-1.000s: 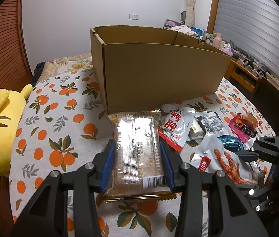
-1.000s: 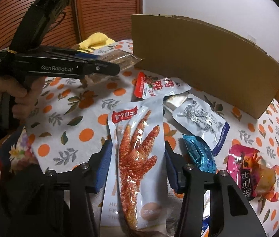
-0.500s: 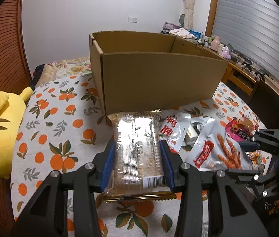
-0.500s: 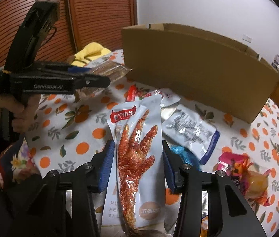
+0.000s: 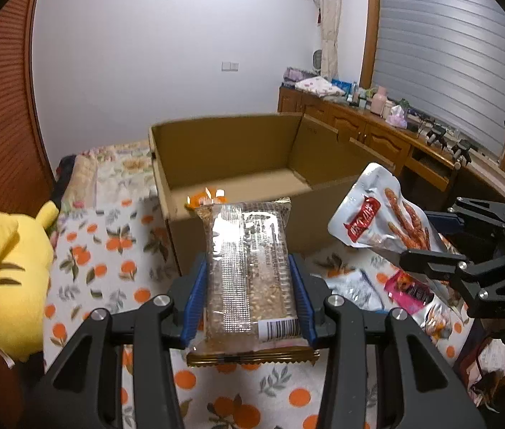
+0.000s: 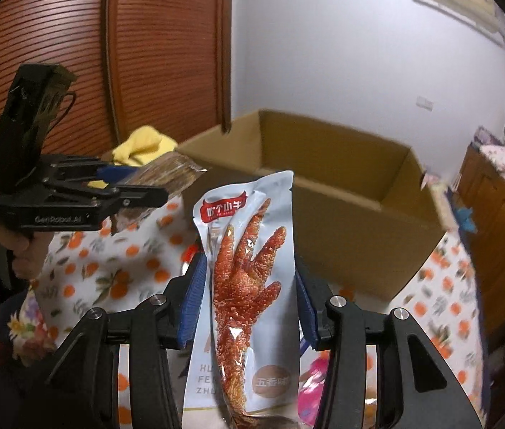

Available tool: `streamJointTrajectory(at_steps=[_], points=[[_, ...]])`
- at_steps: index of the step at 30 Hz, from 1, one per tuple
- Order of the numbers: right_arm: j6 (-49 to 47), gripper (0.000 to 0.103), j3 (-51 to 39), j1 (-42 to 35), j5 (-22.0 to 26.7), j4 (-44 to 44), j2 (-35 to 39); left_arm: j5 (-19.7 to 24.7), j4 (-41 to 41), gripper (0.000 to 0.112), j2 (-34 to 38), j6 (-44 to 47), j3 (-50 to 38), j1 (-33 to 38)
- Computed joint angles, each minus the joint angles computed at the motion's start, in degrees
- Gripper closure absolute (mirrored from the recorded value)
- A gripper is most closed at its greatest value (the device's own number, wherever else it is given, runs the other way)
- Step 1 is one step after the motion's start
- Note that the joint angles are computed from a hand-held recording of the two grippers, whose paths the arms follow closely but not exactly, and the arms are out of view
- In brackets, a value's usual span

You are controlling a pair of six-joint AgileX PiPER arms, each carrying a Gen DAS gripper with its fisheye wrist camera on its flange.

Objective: Organize snacks
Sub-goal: 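Lift both packs over the box and open both tools to drop them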

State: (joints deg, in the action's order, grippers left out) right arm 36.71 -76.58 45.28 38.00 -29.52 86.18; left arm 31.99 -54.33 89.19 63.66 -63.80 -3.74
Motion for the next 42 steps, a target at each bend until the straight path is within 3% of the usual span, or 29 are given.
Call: streamJointTrajectory(at_steps=[17, 29, 42], points=[[-9.54, 0.055, -15.08, -6.46, 3.19, 3.75, 7.55, 0.20, 10.49, 0.070, 5.13, -11.97, -13.67, -3.49], [-15.02, 0.055, -23.41, -11.26, 6.10, 8.83, 13.18, 2.40, 19.14, 0.069, 12.58, -21.08, -23.42, -4.77], [-20.03, 0.055, -40.56, -16.46, 14.46, 15.25, 23.58, 5.23, 28.39, 0.068, 19.44, -30.89, -34.21, -7.25]])
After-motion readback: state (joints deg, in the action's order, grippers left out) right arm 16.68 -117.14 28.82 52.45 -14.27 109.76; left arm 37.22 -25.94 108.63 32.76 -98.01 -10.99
